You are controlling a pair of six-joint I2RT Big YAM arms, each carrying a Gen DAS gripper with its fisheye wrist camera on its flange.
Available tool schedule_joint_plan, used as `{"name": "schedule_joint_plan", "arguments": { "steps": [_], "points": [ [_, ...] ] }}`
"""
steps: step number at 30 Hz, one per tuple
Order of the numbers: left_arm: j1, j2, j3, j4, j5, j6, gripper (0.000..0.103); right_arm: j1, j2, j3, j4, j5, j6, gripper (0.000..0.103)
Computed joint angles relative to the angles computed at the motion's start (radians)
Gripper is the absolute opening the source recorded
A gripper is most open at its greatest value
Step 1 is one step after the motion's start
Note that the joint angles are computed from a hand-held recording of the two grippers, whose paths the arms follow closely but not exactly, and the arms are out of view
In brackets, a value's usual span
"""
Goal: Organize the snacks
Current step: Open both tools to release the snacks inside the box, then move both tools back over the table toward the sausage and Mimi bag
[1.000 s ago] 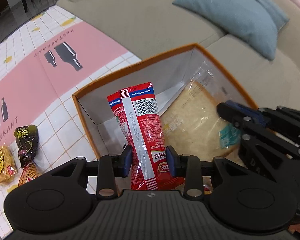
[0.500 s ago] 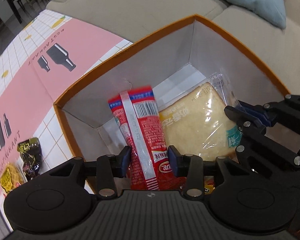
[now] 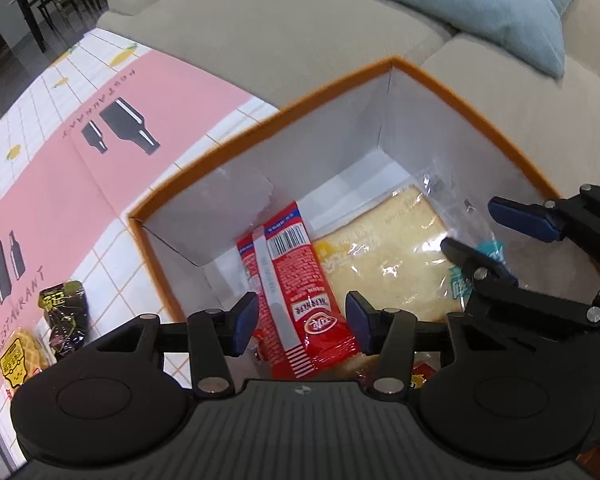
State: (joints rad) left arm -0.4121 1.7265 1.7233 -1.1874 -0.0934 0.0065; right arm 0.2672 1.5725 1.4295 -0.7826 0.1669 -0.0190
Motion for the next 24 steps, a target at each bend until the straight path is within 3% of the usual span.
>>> {"name": "schedule_joint_plan", "arguments": {
  "steps": [4, 10, 24],
  "points": [
    [0.0, -0.052, -0.029, 0.021, 0.005, -0.022, 0.059, 0.005, -0.025, -0.01, 0.012, 0.015, -0.008, 0.048],
    [0.009, -0.164, -0.103, 0.068, 0.009, -0.052, 0.059, 0.029, -0.083, -0.035, 0.043, 0.062, 0.003, 0.049],
    [0.091, -0.476, -0.325, 0.166, -0.047, -0.109, 0.059, 0.164, -0.265, -0.135, 0.088, 0.13, 0.223, 0.051]
  ]
}}
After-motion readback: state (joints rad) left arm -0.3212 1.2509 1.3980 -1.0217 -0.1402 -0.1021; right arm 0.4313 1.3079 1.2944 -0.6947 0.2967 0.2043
